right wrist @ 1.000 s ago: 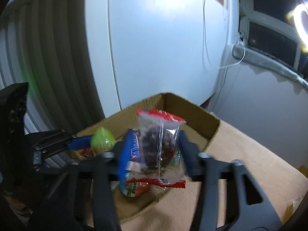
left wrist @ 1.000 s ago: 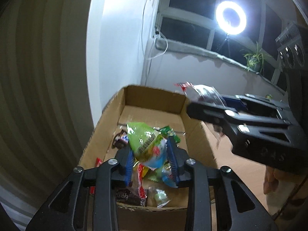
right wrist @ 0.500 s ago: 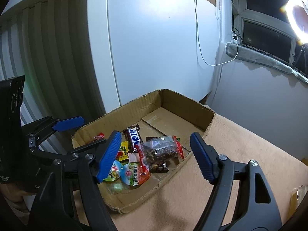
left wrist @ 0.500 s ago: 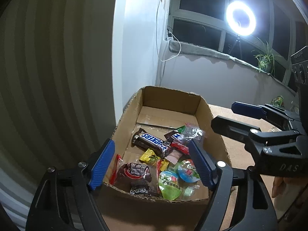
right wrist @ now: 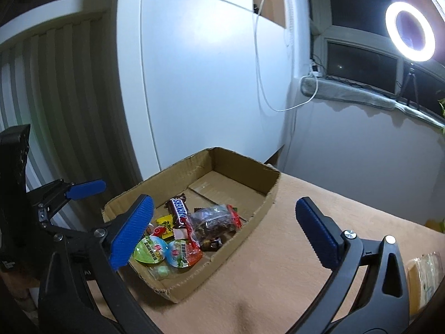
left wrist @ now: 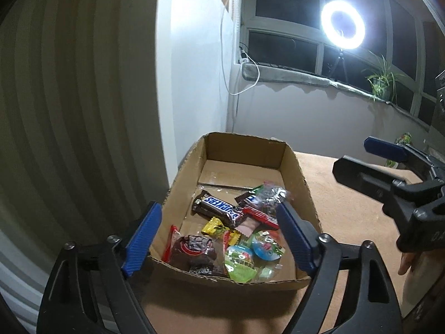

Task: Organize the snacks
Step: 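Move both grippers to the wrapped bread loaf on the table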

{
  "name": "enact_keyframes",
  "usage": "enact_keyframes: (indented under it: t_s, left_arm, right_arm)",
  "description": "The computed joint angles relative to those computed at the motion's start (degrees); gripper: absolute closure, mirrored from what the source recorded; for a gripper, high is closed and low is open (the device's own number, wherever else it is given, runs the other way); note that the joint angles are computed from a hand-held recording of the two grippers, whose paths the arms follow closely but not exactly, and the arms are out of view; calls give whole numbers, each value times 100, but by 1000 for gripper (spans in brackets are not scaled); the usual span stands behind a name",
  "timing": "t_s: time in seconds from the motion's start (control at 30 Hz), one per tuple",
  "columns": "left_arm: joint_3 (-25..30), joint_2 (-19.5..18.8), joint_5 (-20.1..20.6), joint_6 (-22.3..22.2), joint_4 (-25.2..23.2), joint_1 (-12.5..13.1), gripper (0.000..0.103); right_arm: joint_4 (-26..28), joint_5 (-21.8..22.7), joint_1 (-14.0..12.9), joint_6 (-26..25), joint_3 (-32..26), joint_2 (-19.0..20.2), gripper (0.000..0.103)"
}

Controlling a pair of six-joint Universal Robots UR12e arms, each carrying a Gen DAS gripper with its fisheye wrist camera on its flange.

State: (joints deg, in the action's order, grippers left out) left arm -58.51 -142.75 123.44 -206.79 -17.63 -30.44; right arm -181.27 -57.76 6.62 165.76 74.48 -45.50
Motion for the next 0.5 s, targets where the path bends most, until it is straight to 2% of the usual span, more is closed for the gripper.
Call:
enact_keyframes:
  t_s: [0.1, 0.17, 0.5]
  left_arm:
    - [83, -25, -41, 38, -158, -17, 12]
    - [136, -40, -18, 19, -268, -38, 1]
    - [599, -222, 54, 200, -709, -147, 1]
  right_arm:
    - [-104, 21, -61, 194, 87, -36, 0]
    - [-137, -37, -91, 257, 159, -72, 0]
    - [-335, -288, -370, 546, 636, -267, 0]
